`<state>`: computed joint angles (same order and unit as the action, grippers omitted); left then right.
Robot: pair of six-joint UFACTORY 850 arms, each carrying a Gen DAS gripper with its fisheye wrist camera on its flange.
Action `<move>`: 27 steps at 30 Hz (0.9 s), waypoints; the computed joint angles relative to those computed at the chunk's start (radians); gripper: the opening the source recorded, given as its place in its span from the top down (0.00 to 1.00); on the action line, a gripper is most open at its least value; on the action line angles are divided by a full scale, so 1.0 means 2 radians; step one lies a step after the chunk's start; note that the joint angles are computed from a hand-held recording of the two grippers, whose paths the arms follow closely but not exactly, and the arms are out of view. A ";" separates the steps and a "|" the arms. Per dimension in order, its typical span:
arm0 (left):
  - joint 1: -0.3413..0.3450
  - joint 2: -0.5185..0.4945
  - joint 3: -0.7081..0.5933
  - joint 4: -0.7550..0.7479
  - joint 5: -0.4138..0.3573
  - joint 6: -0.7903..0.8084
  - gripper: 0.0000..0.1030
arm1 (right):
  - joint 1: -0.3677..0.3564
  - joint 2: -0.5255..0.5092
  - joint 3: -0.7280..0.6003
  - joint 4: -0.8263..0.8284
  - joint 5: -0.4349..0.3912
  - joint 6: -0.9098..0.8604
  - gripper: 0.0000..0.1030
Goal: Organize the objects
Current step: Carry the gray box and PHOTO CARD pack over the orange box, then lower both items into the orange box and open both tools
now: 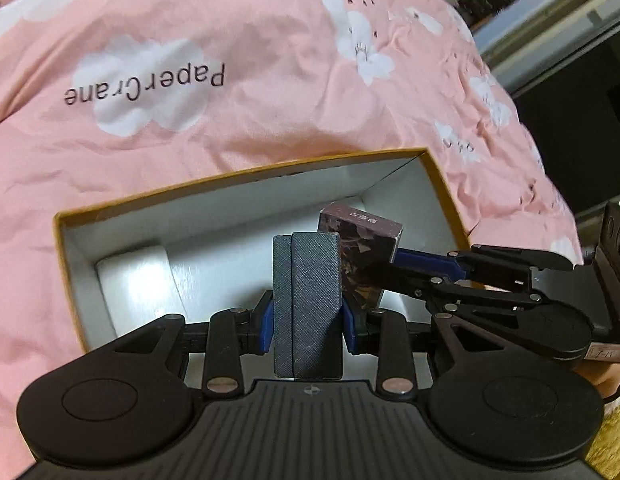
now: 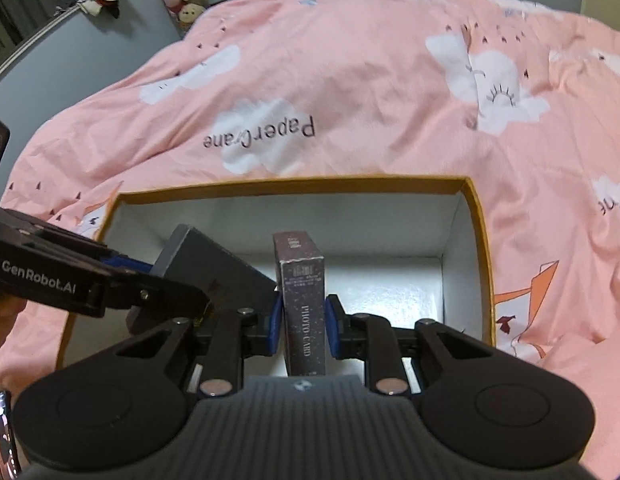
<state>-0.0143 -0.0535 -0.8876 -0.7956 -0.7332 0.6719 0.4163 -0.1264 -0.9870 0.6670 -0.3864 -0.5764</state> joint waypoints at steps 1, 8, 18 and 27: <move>-0.001 -0.008 -0.006 0.011 -0.002 -0.003 0.64 | 0.000 -0.006 -0.004 -0.006 -0.002 0.006 0.77; -0.010 -0.052 -0.044 0.082 -0.028 -0.024 0.64 | -0.003 -0.025 -0.013 0.025 -0.028 -0.020 0.77; -0.019 -0.077 -0.054 0.120 -0.025 -0.050 0.63 | 0.000 -0.025 -0.021 0.056 -0.047 -0.056 1.00; -0.045 -0.050 -0.045 0.236 0.005 -0.117 0.47 | 0.006 -0.028 -0.020 0.000 -0.050 -0.019 0.95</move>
<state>-0.1042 -0.1534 -0.9774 -0.3239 -0.7231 0.4378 0.4281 -0.1821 -1.0273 0.6680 -0.4874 -0.6144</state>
